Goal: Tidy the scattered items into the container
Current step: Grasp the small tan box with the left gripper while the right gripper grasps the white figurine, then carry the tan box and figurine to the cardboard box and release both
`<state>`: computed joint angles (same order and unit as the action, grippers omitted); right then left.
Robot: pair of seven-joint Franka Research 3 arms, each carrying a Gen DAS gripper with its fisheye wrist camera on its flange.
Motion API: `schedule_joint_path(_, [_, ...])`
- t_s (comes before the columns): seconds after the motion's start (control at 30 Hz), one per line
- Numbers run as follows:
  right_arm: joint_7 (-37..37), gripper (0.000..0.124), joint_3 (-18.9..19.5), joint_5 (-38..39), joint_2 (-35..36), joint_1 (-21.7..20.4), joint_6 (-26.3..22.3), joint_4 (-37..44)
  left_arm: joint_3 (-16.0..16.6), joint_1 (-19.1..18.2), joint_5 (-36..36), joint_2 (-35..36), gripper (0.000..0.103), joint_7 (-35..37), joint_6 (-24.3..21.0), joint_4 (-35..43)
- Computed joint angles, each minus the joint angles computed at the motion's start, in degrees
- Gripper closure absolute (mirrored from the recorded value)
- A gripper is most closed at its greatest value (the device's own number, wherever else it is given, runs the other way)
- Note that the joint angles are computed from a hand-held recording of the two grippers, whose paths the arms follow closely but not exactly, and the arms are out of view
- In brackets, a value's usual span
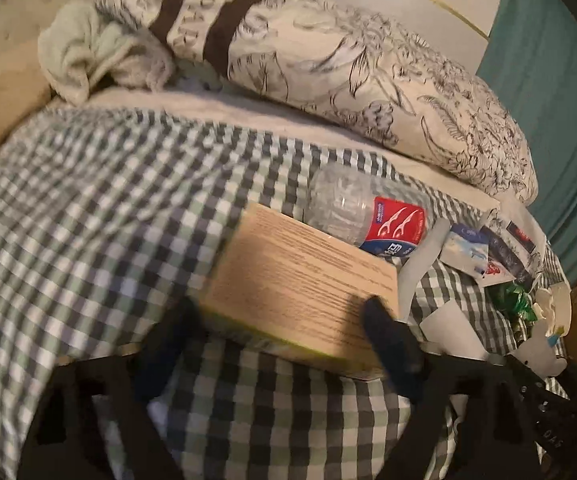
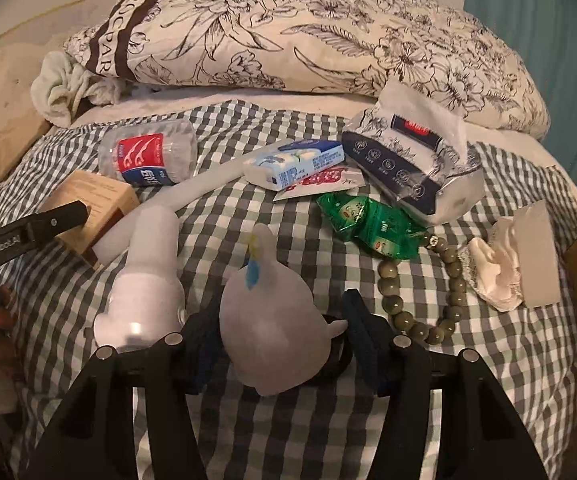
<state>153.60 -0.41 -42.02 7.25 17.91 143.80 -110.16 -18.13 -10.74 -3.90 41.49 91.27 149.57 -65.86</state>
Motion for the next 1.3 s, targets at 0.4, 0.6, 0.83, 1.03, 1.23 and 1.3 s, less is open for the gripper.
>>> schedule_joint_path(0.4, [5.3, 0.068, 2.5, -2.7, -6.9, -2.1, 0.8, -5.9, -1.8, 0.1, -3.6, -3.1, 0.024, 6.0, -1.3, -2.5])
schedule_joint_path(0.6, [5.6, 0.068, 3.4, -2.9, -8.0, -3.5, 1.2, -7.2, -3.4, 0.7, -8.1, 3.8, 0.0, 2.0, -6.8, 4.6])
schedule_joint_path(0.83, [6.9, 0.068, 3.7, -3.1, -8.2, -4.3, 2.7, -8.4, -3.8, 0.0, -7.8, 3.5, 0.0, 6.6, -8.6, 5.3])
schedule_joint_path(1.03, [8.7, 0.068, 4.1, -4.0, -9.0, -4.5, 2.8, -9.3, -9.2, 5.9, -18.1, 0.1, 0.049, 9.3, -1.3, -1.7])
schedule_joint_path(1.23, [10.1, 0.068, 4.8, -4.8, -10.6, -5.1, 2.7, -10.2, -9.7, 6.3, -20.2, -5.4, 0.056, 16.6, 0.2, -7.5])
schedule_joint_path(1.3, [10.5, 0.068, 5.1, -5.1, -10.9, -5.3, 2.6, -10.2, -10.0, 5.8, -19.8, -8.9, 0.056, 20.6, 4.2, -12.4])
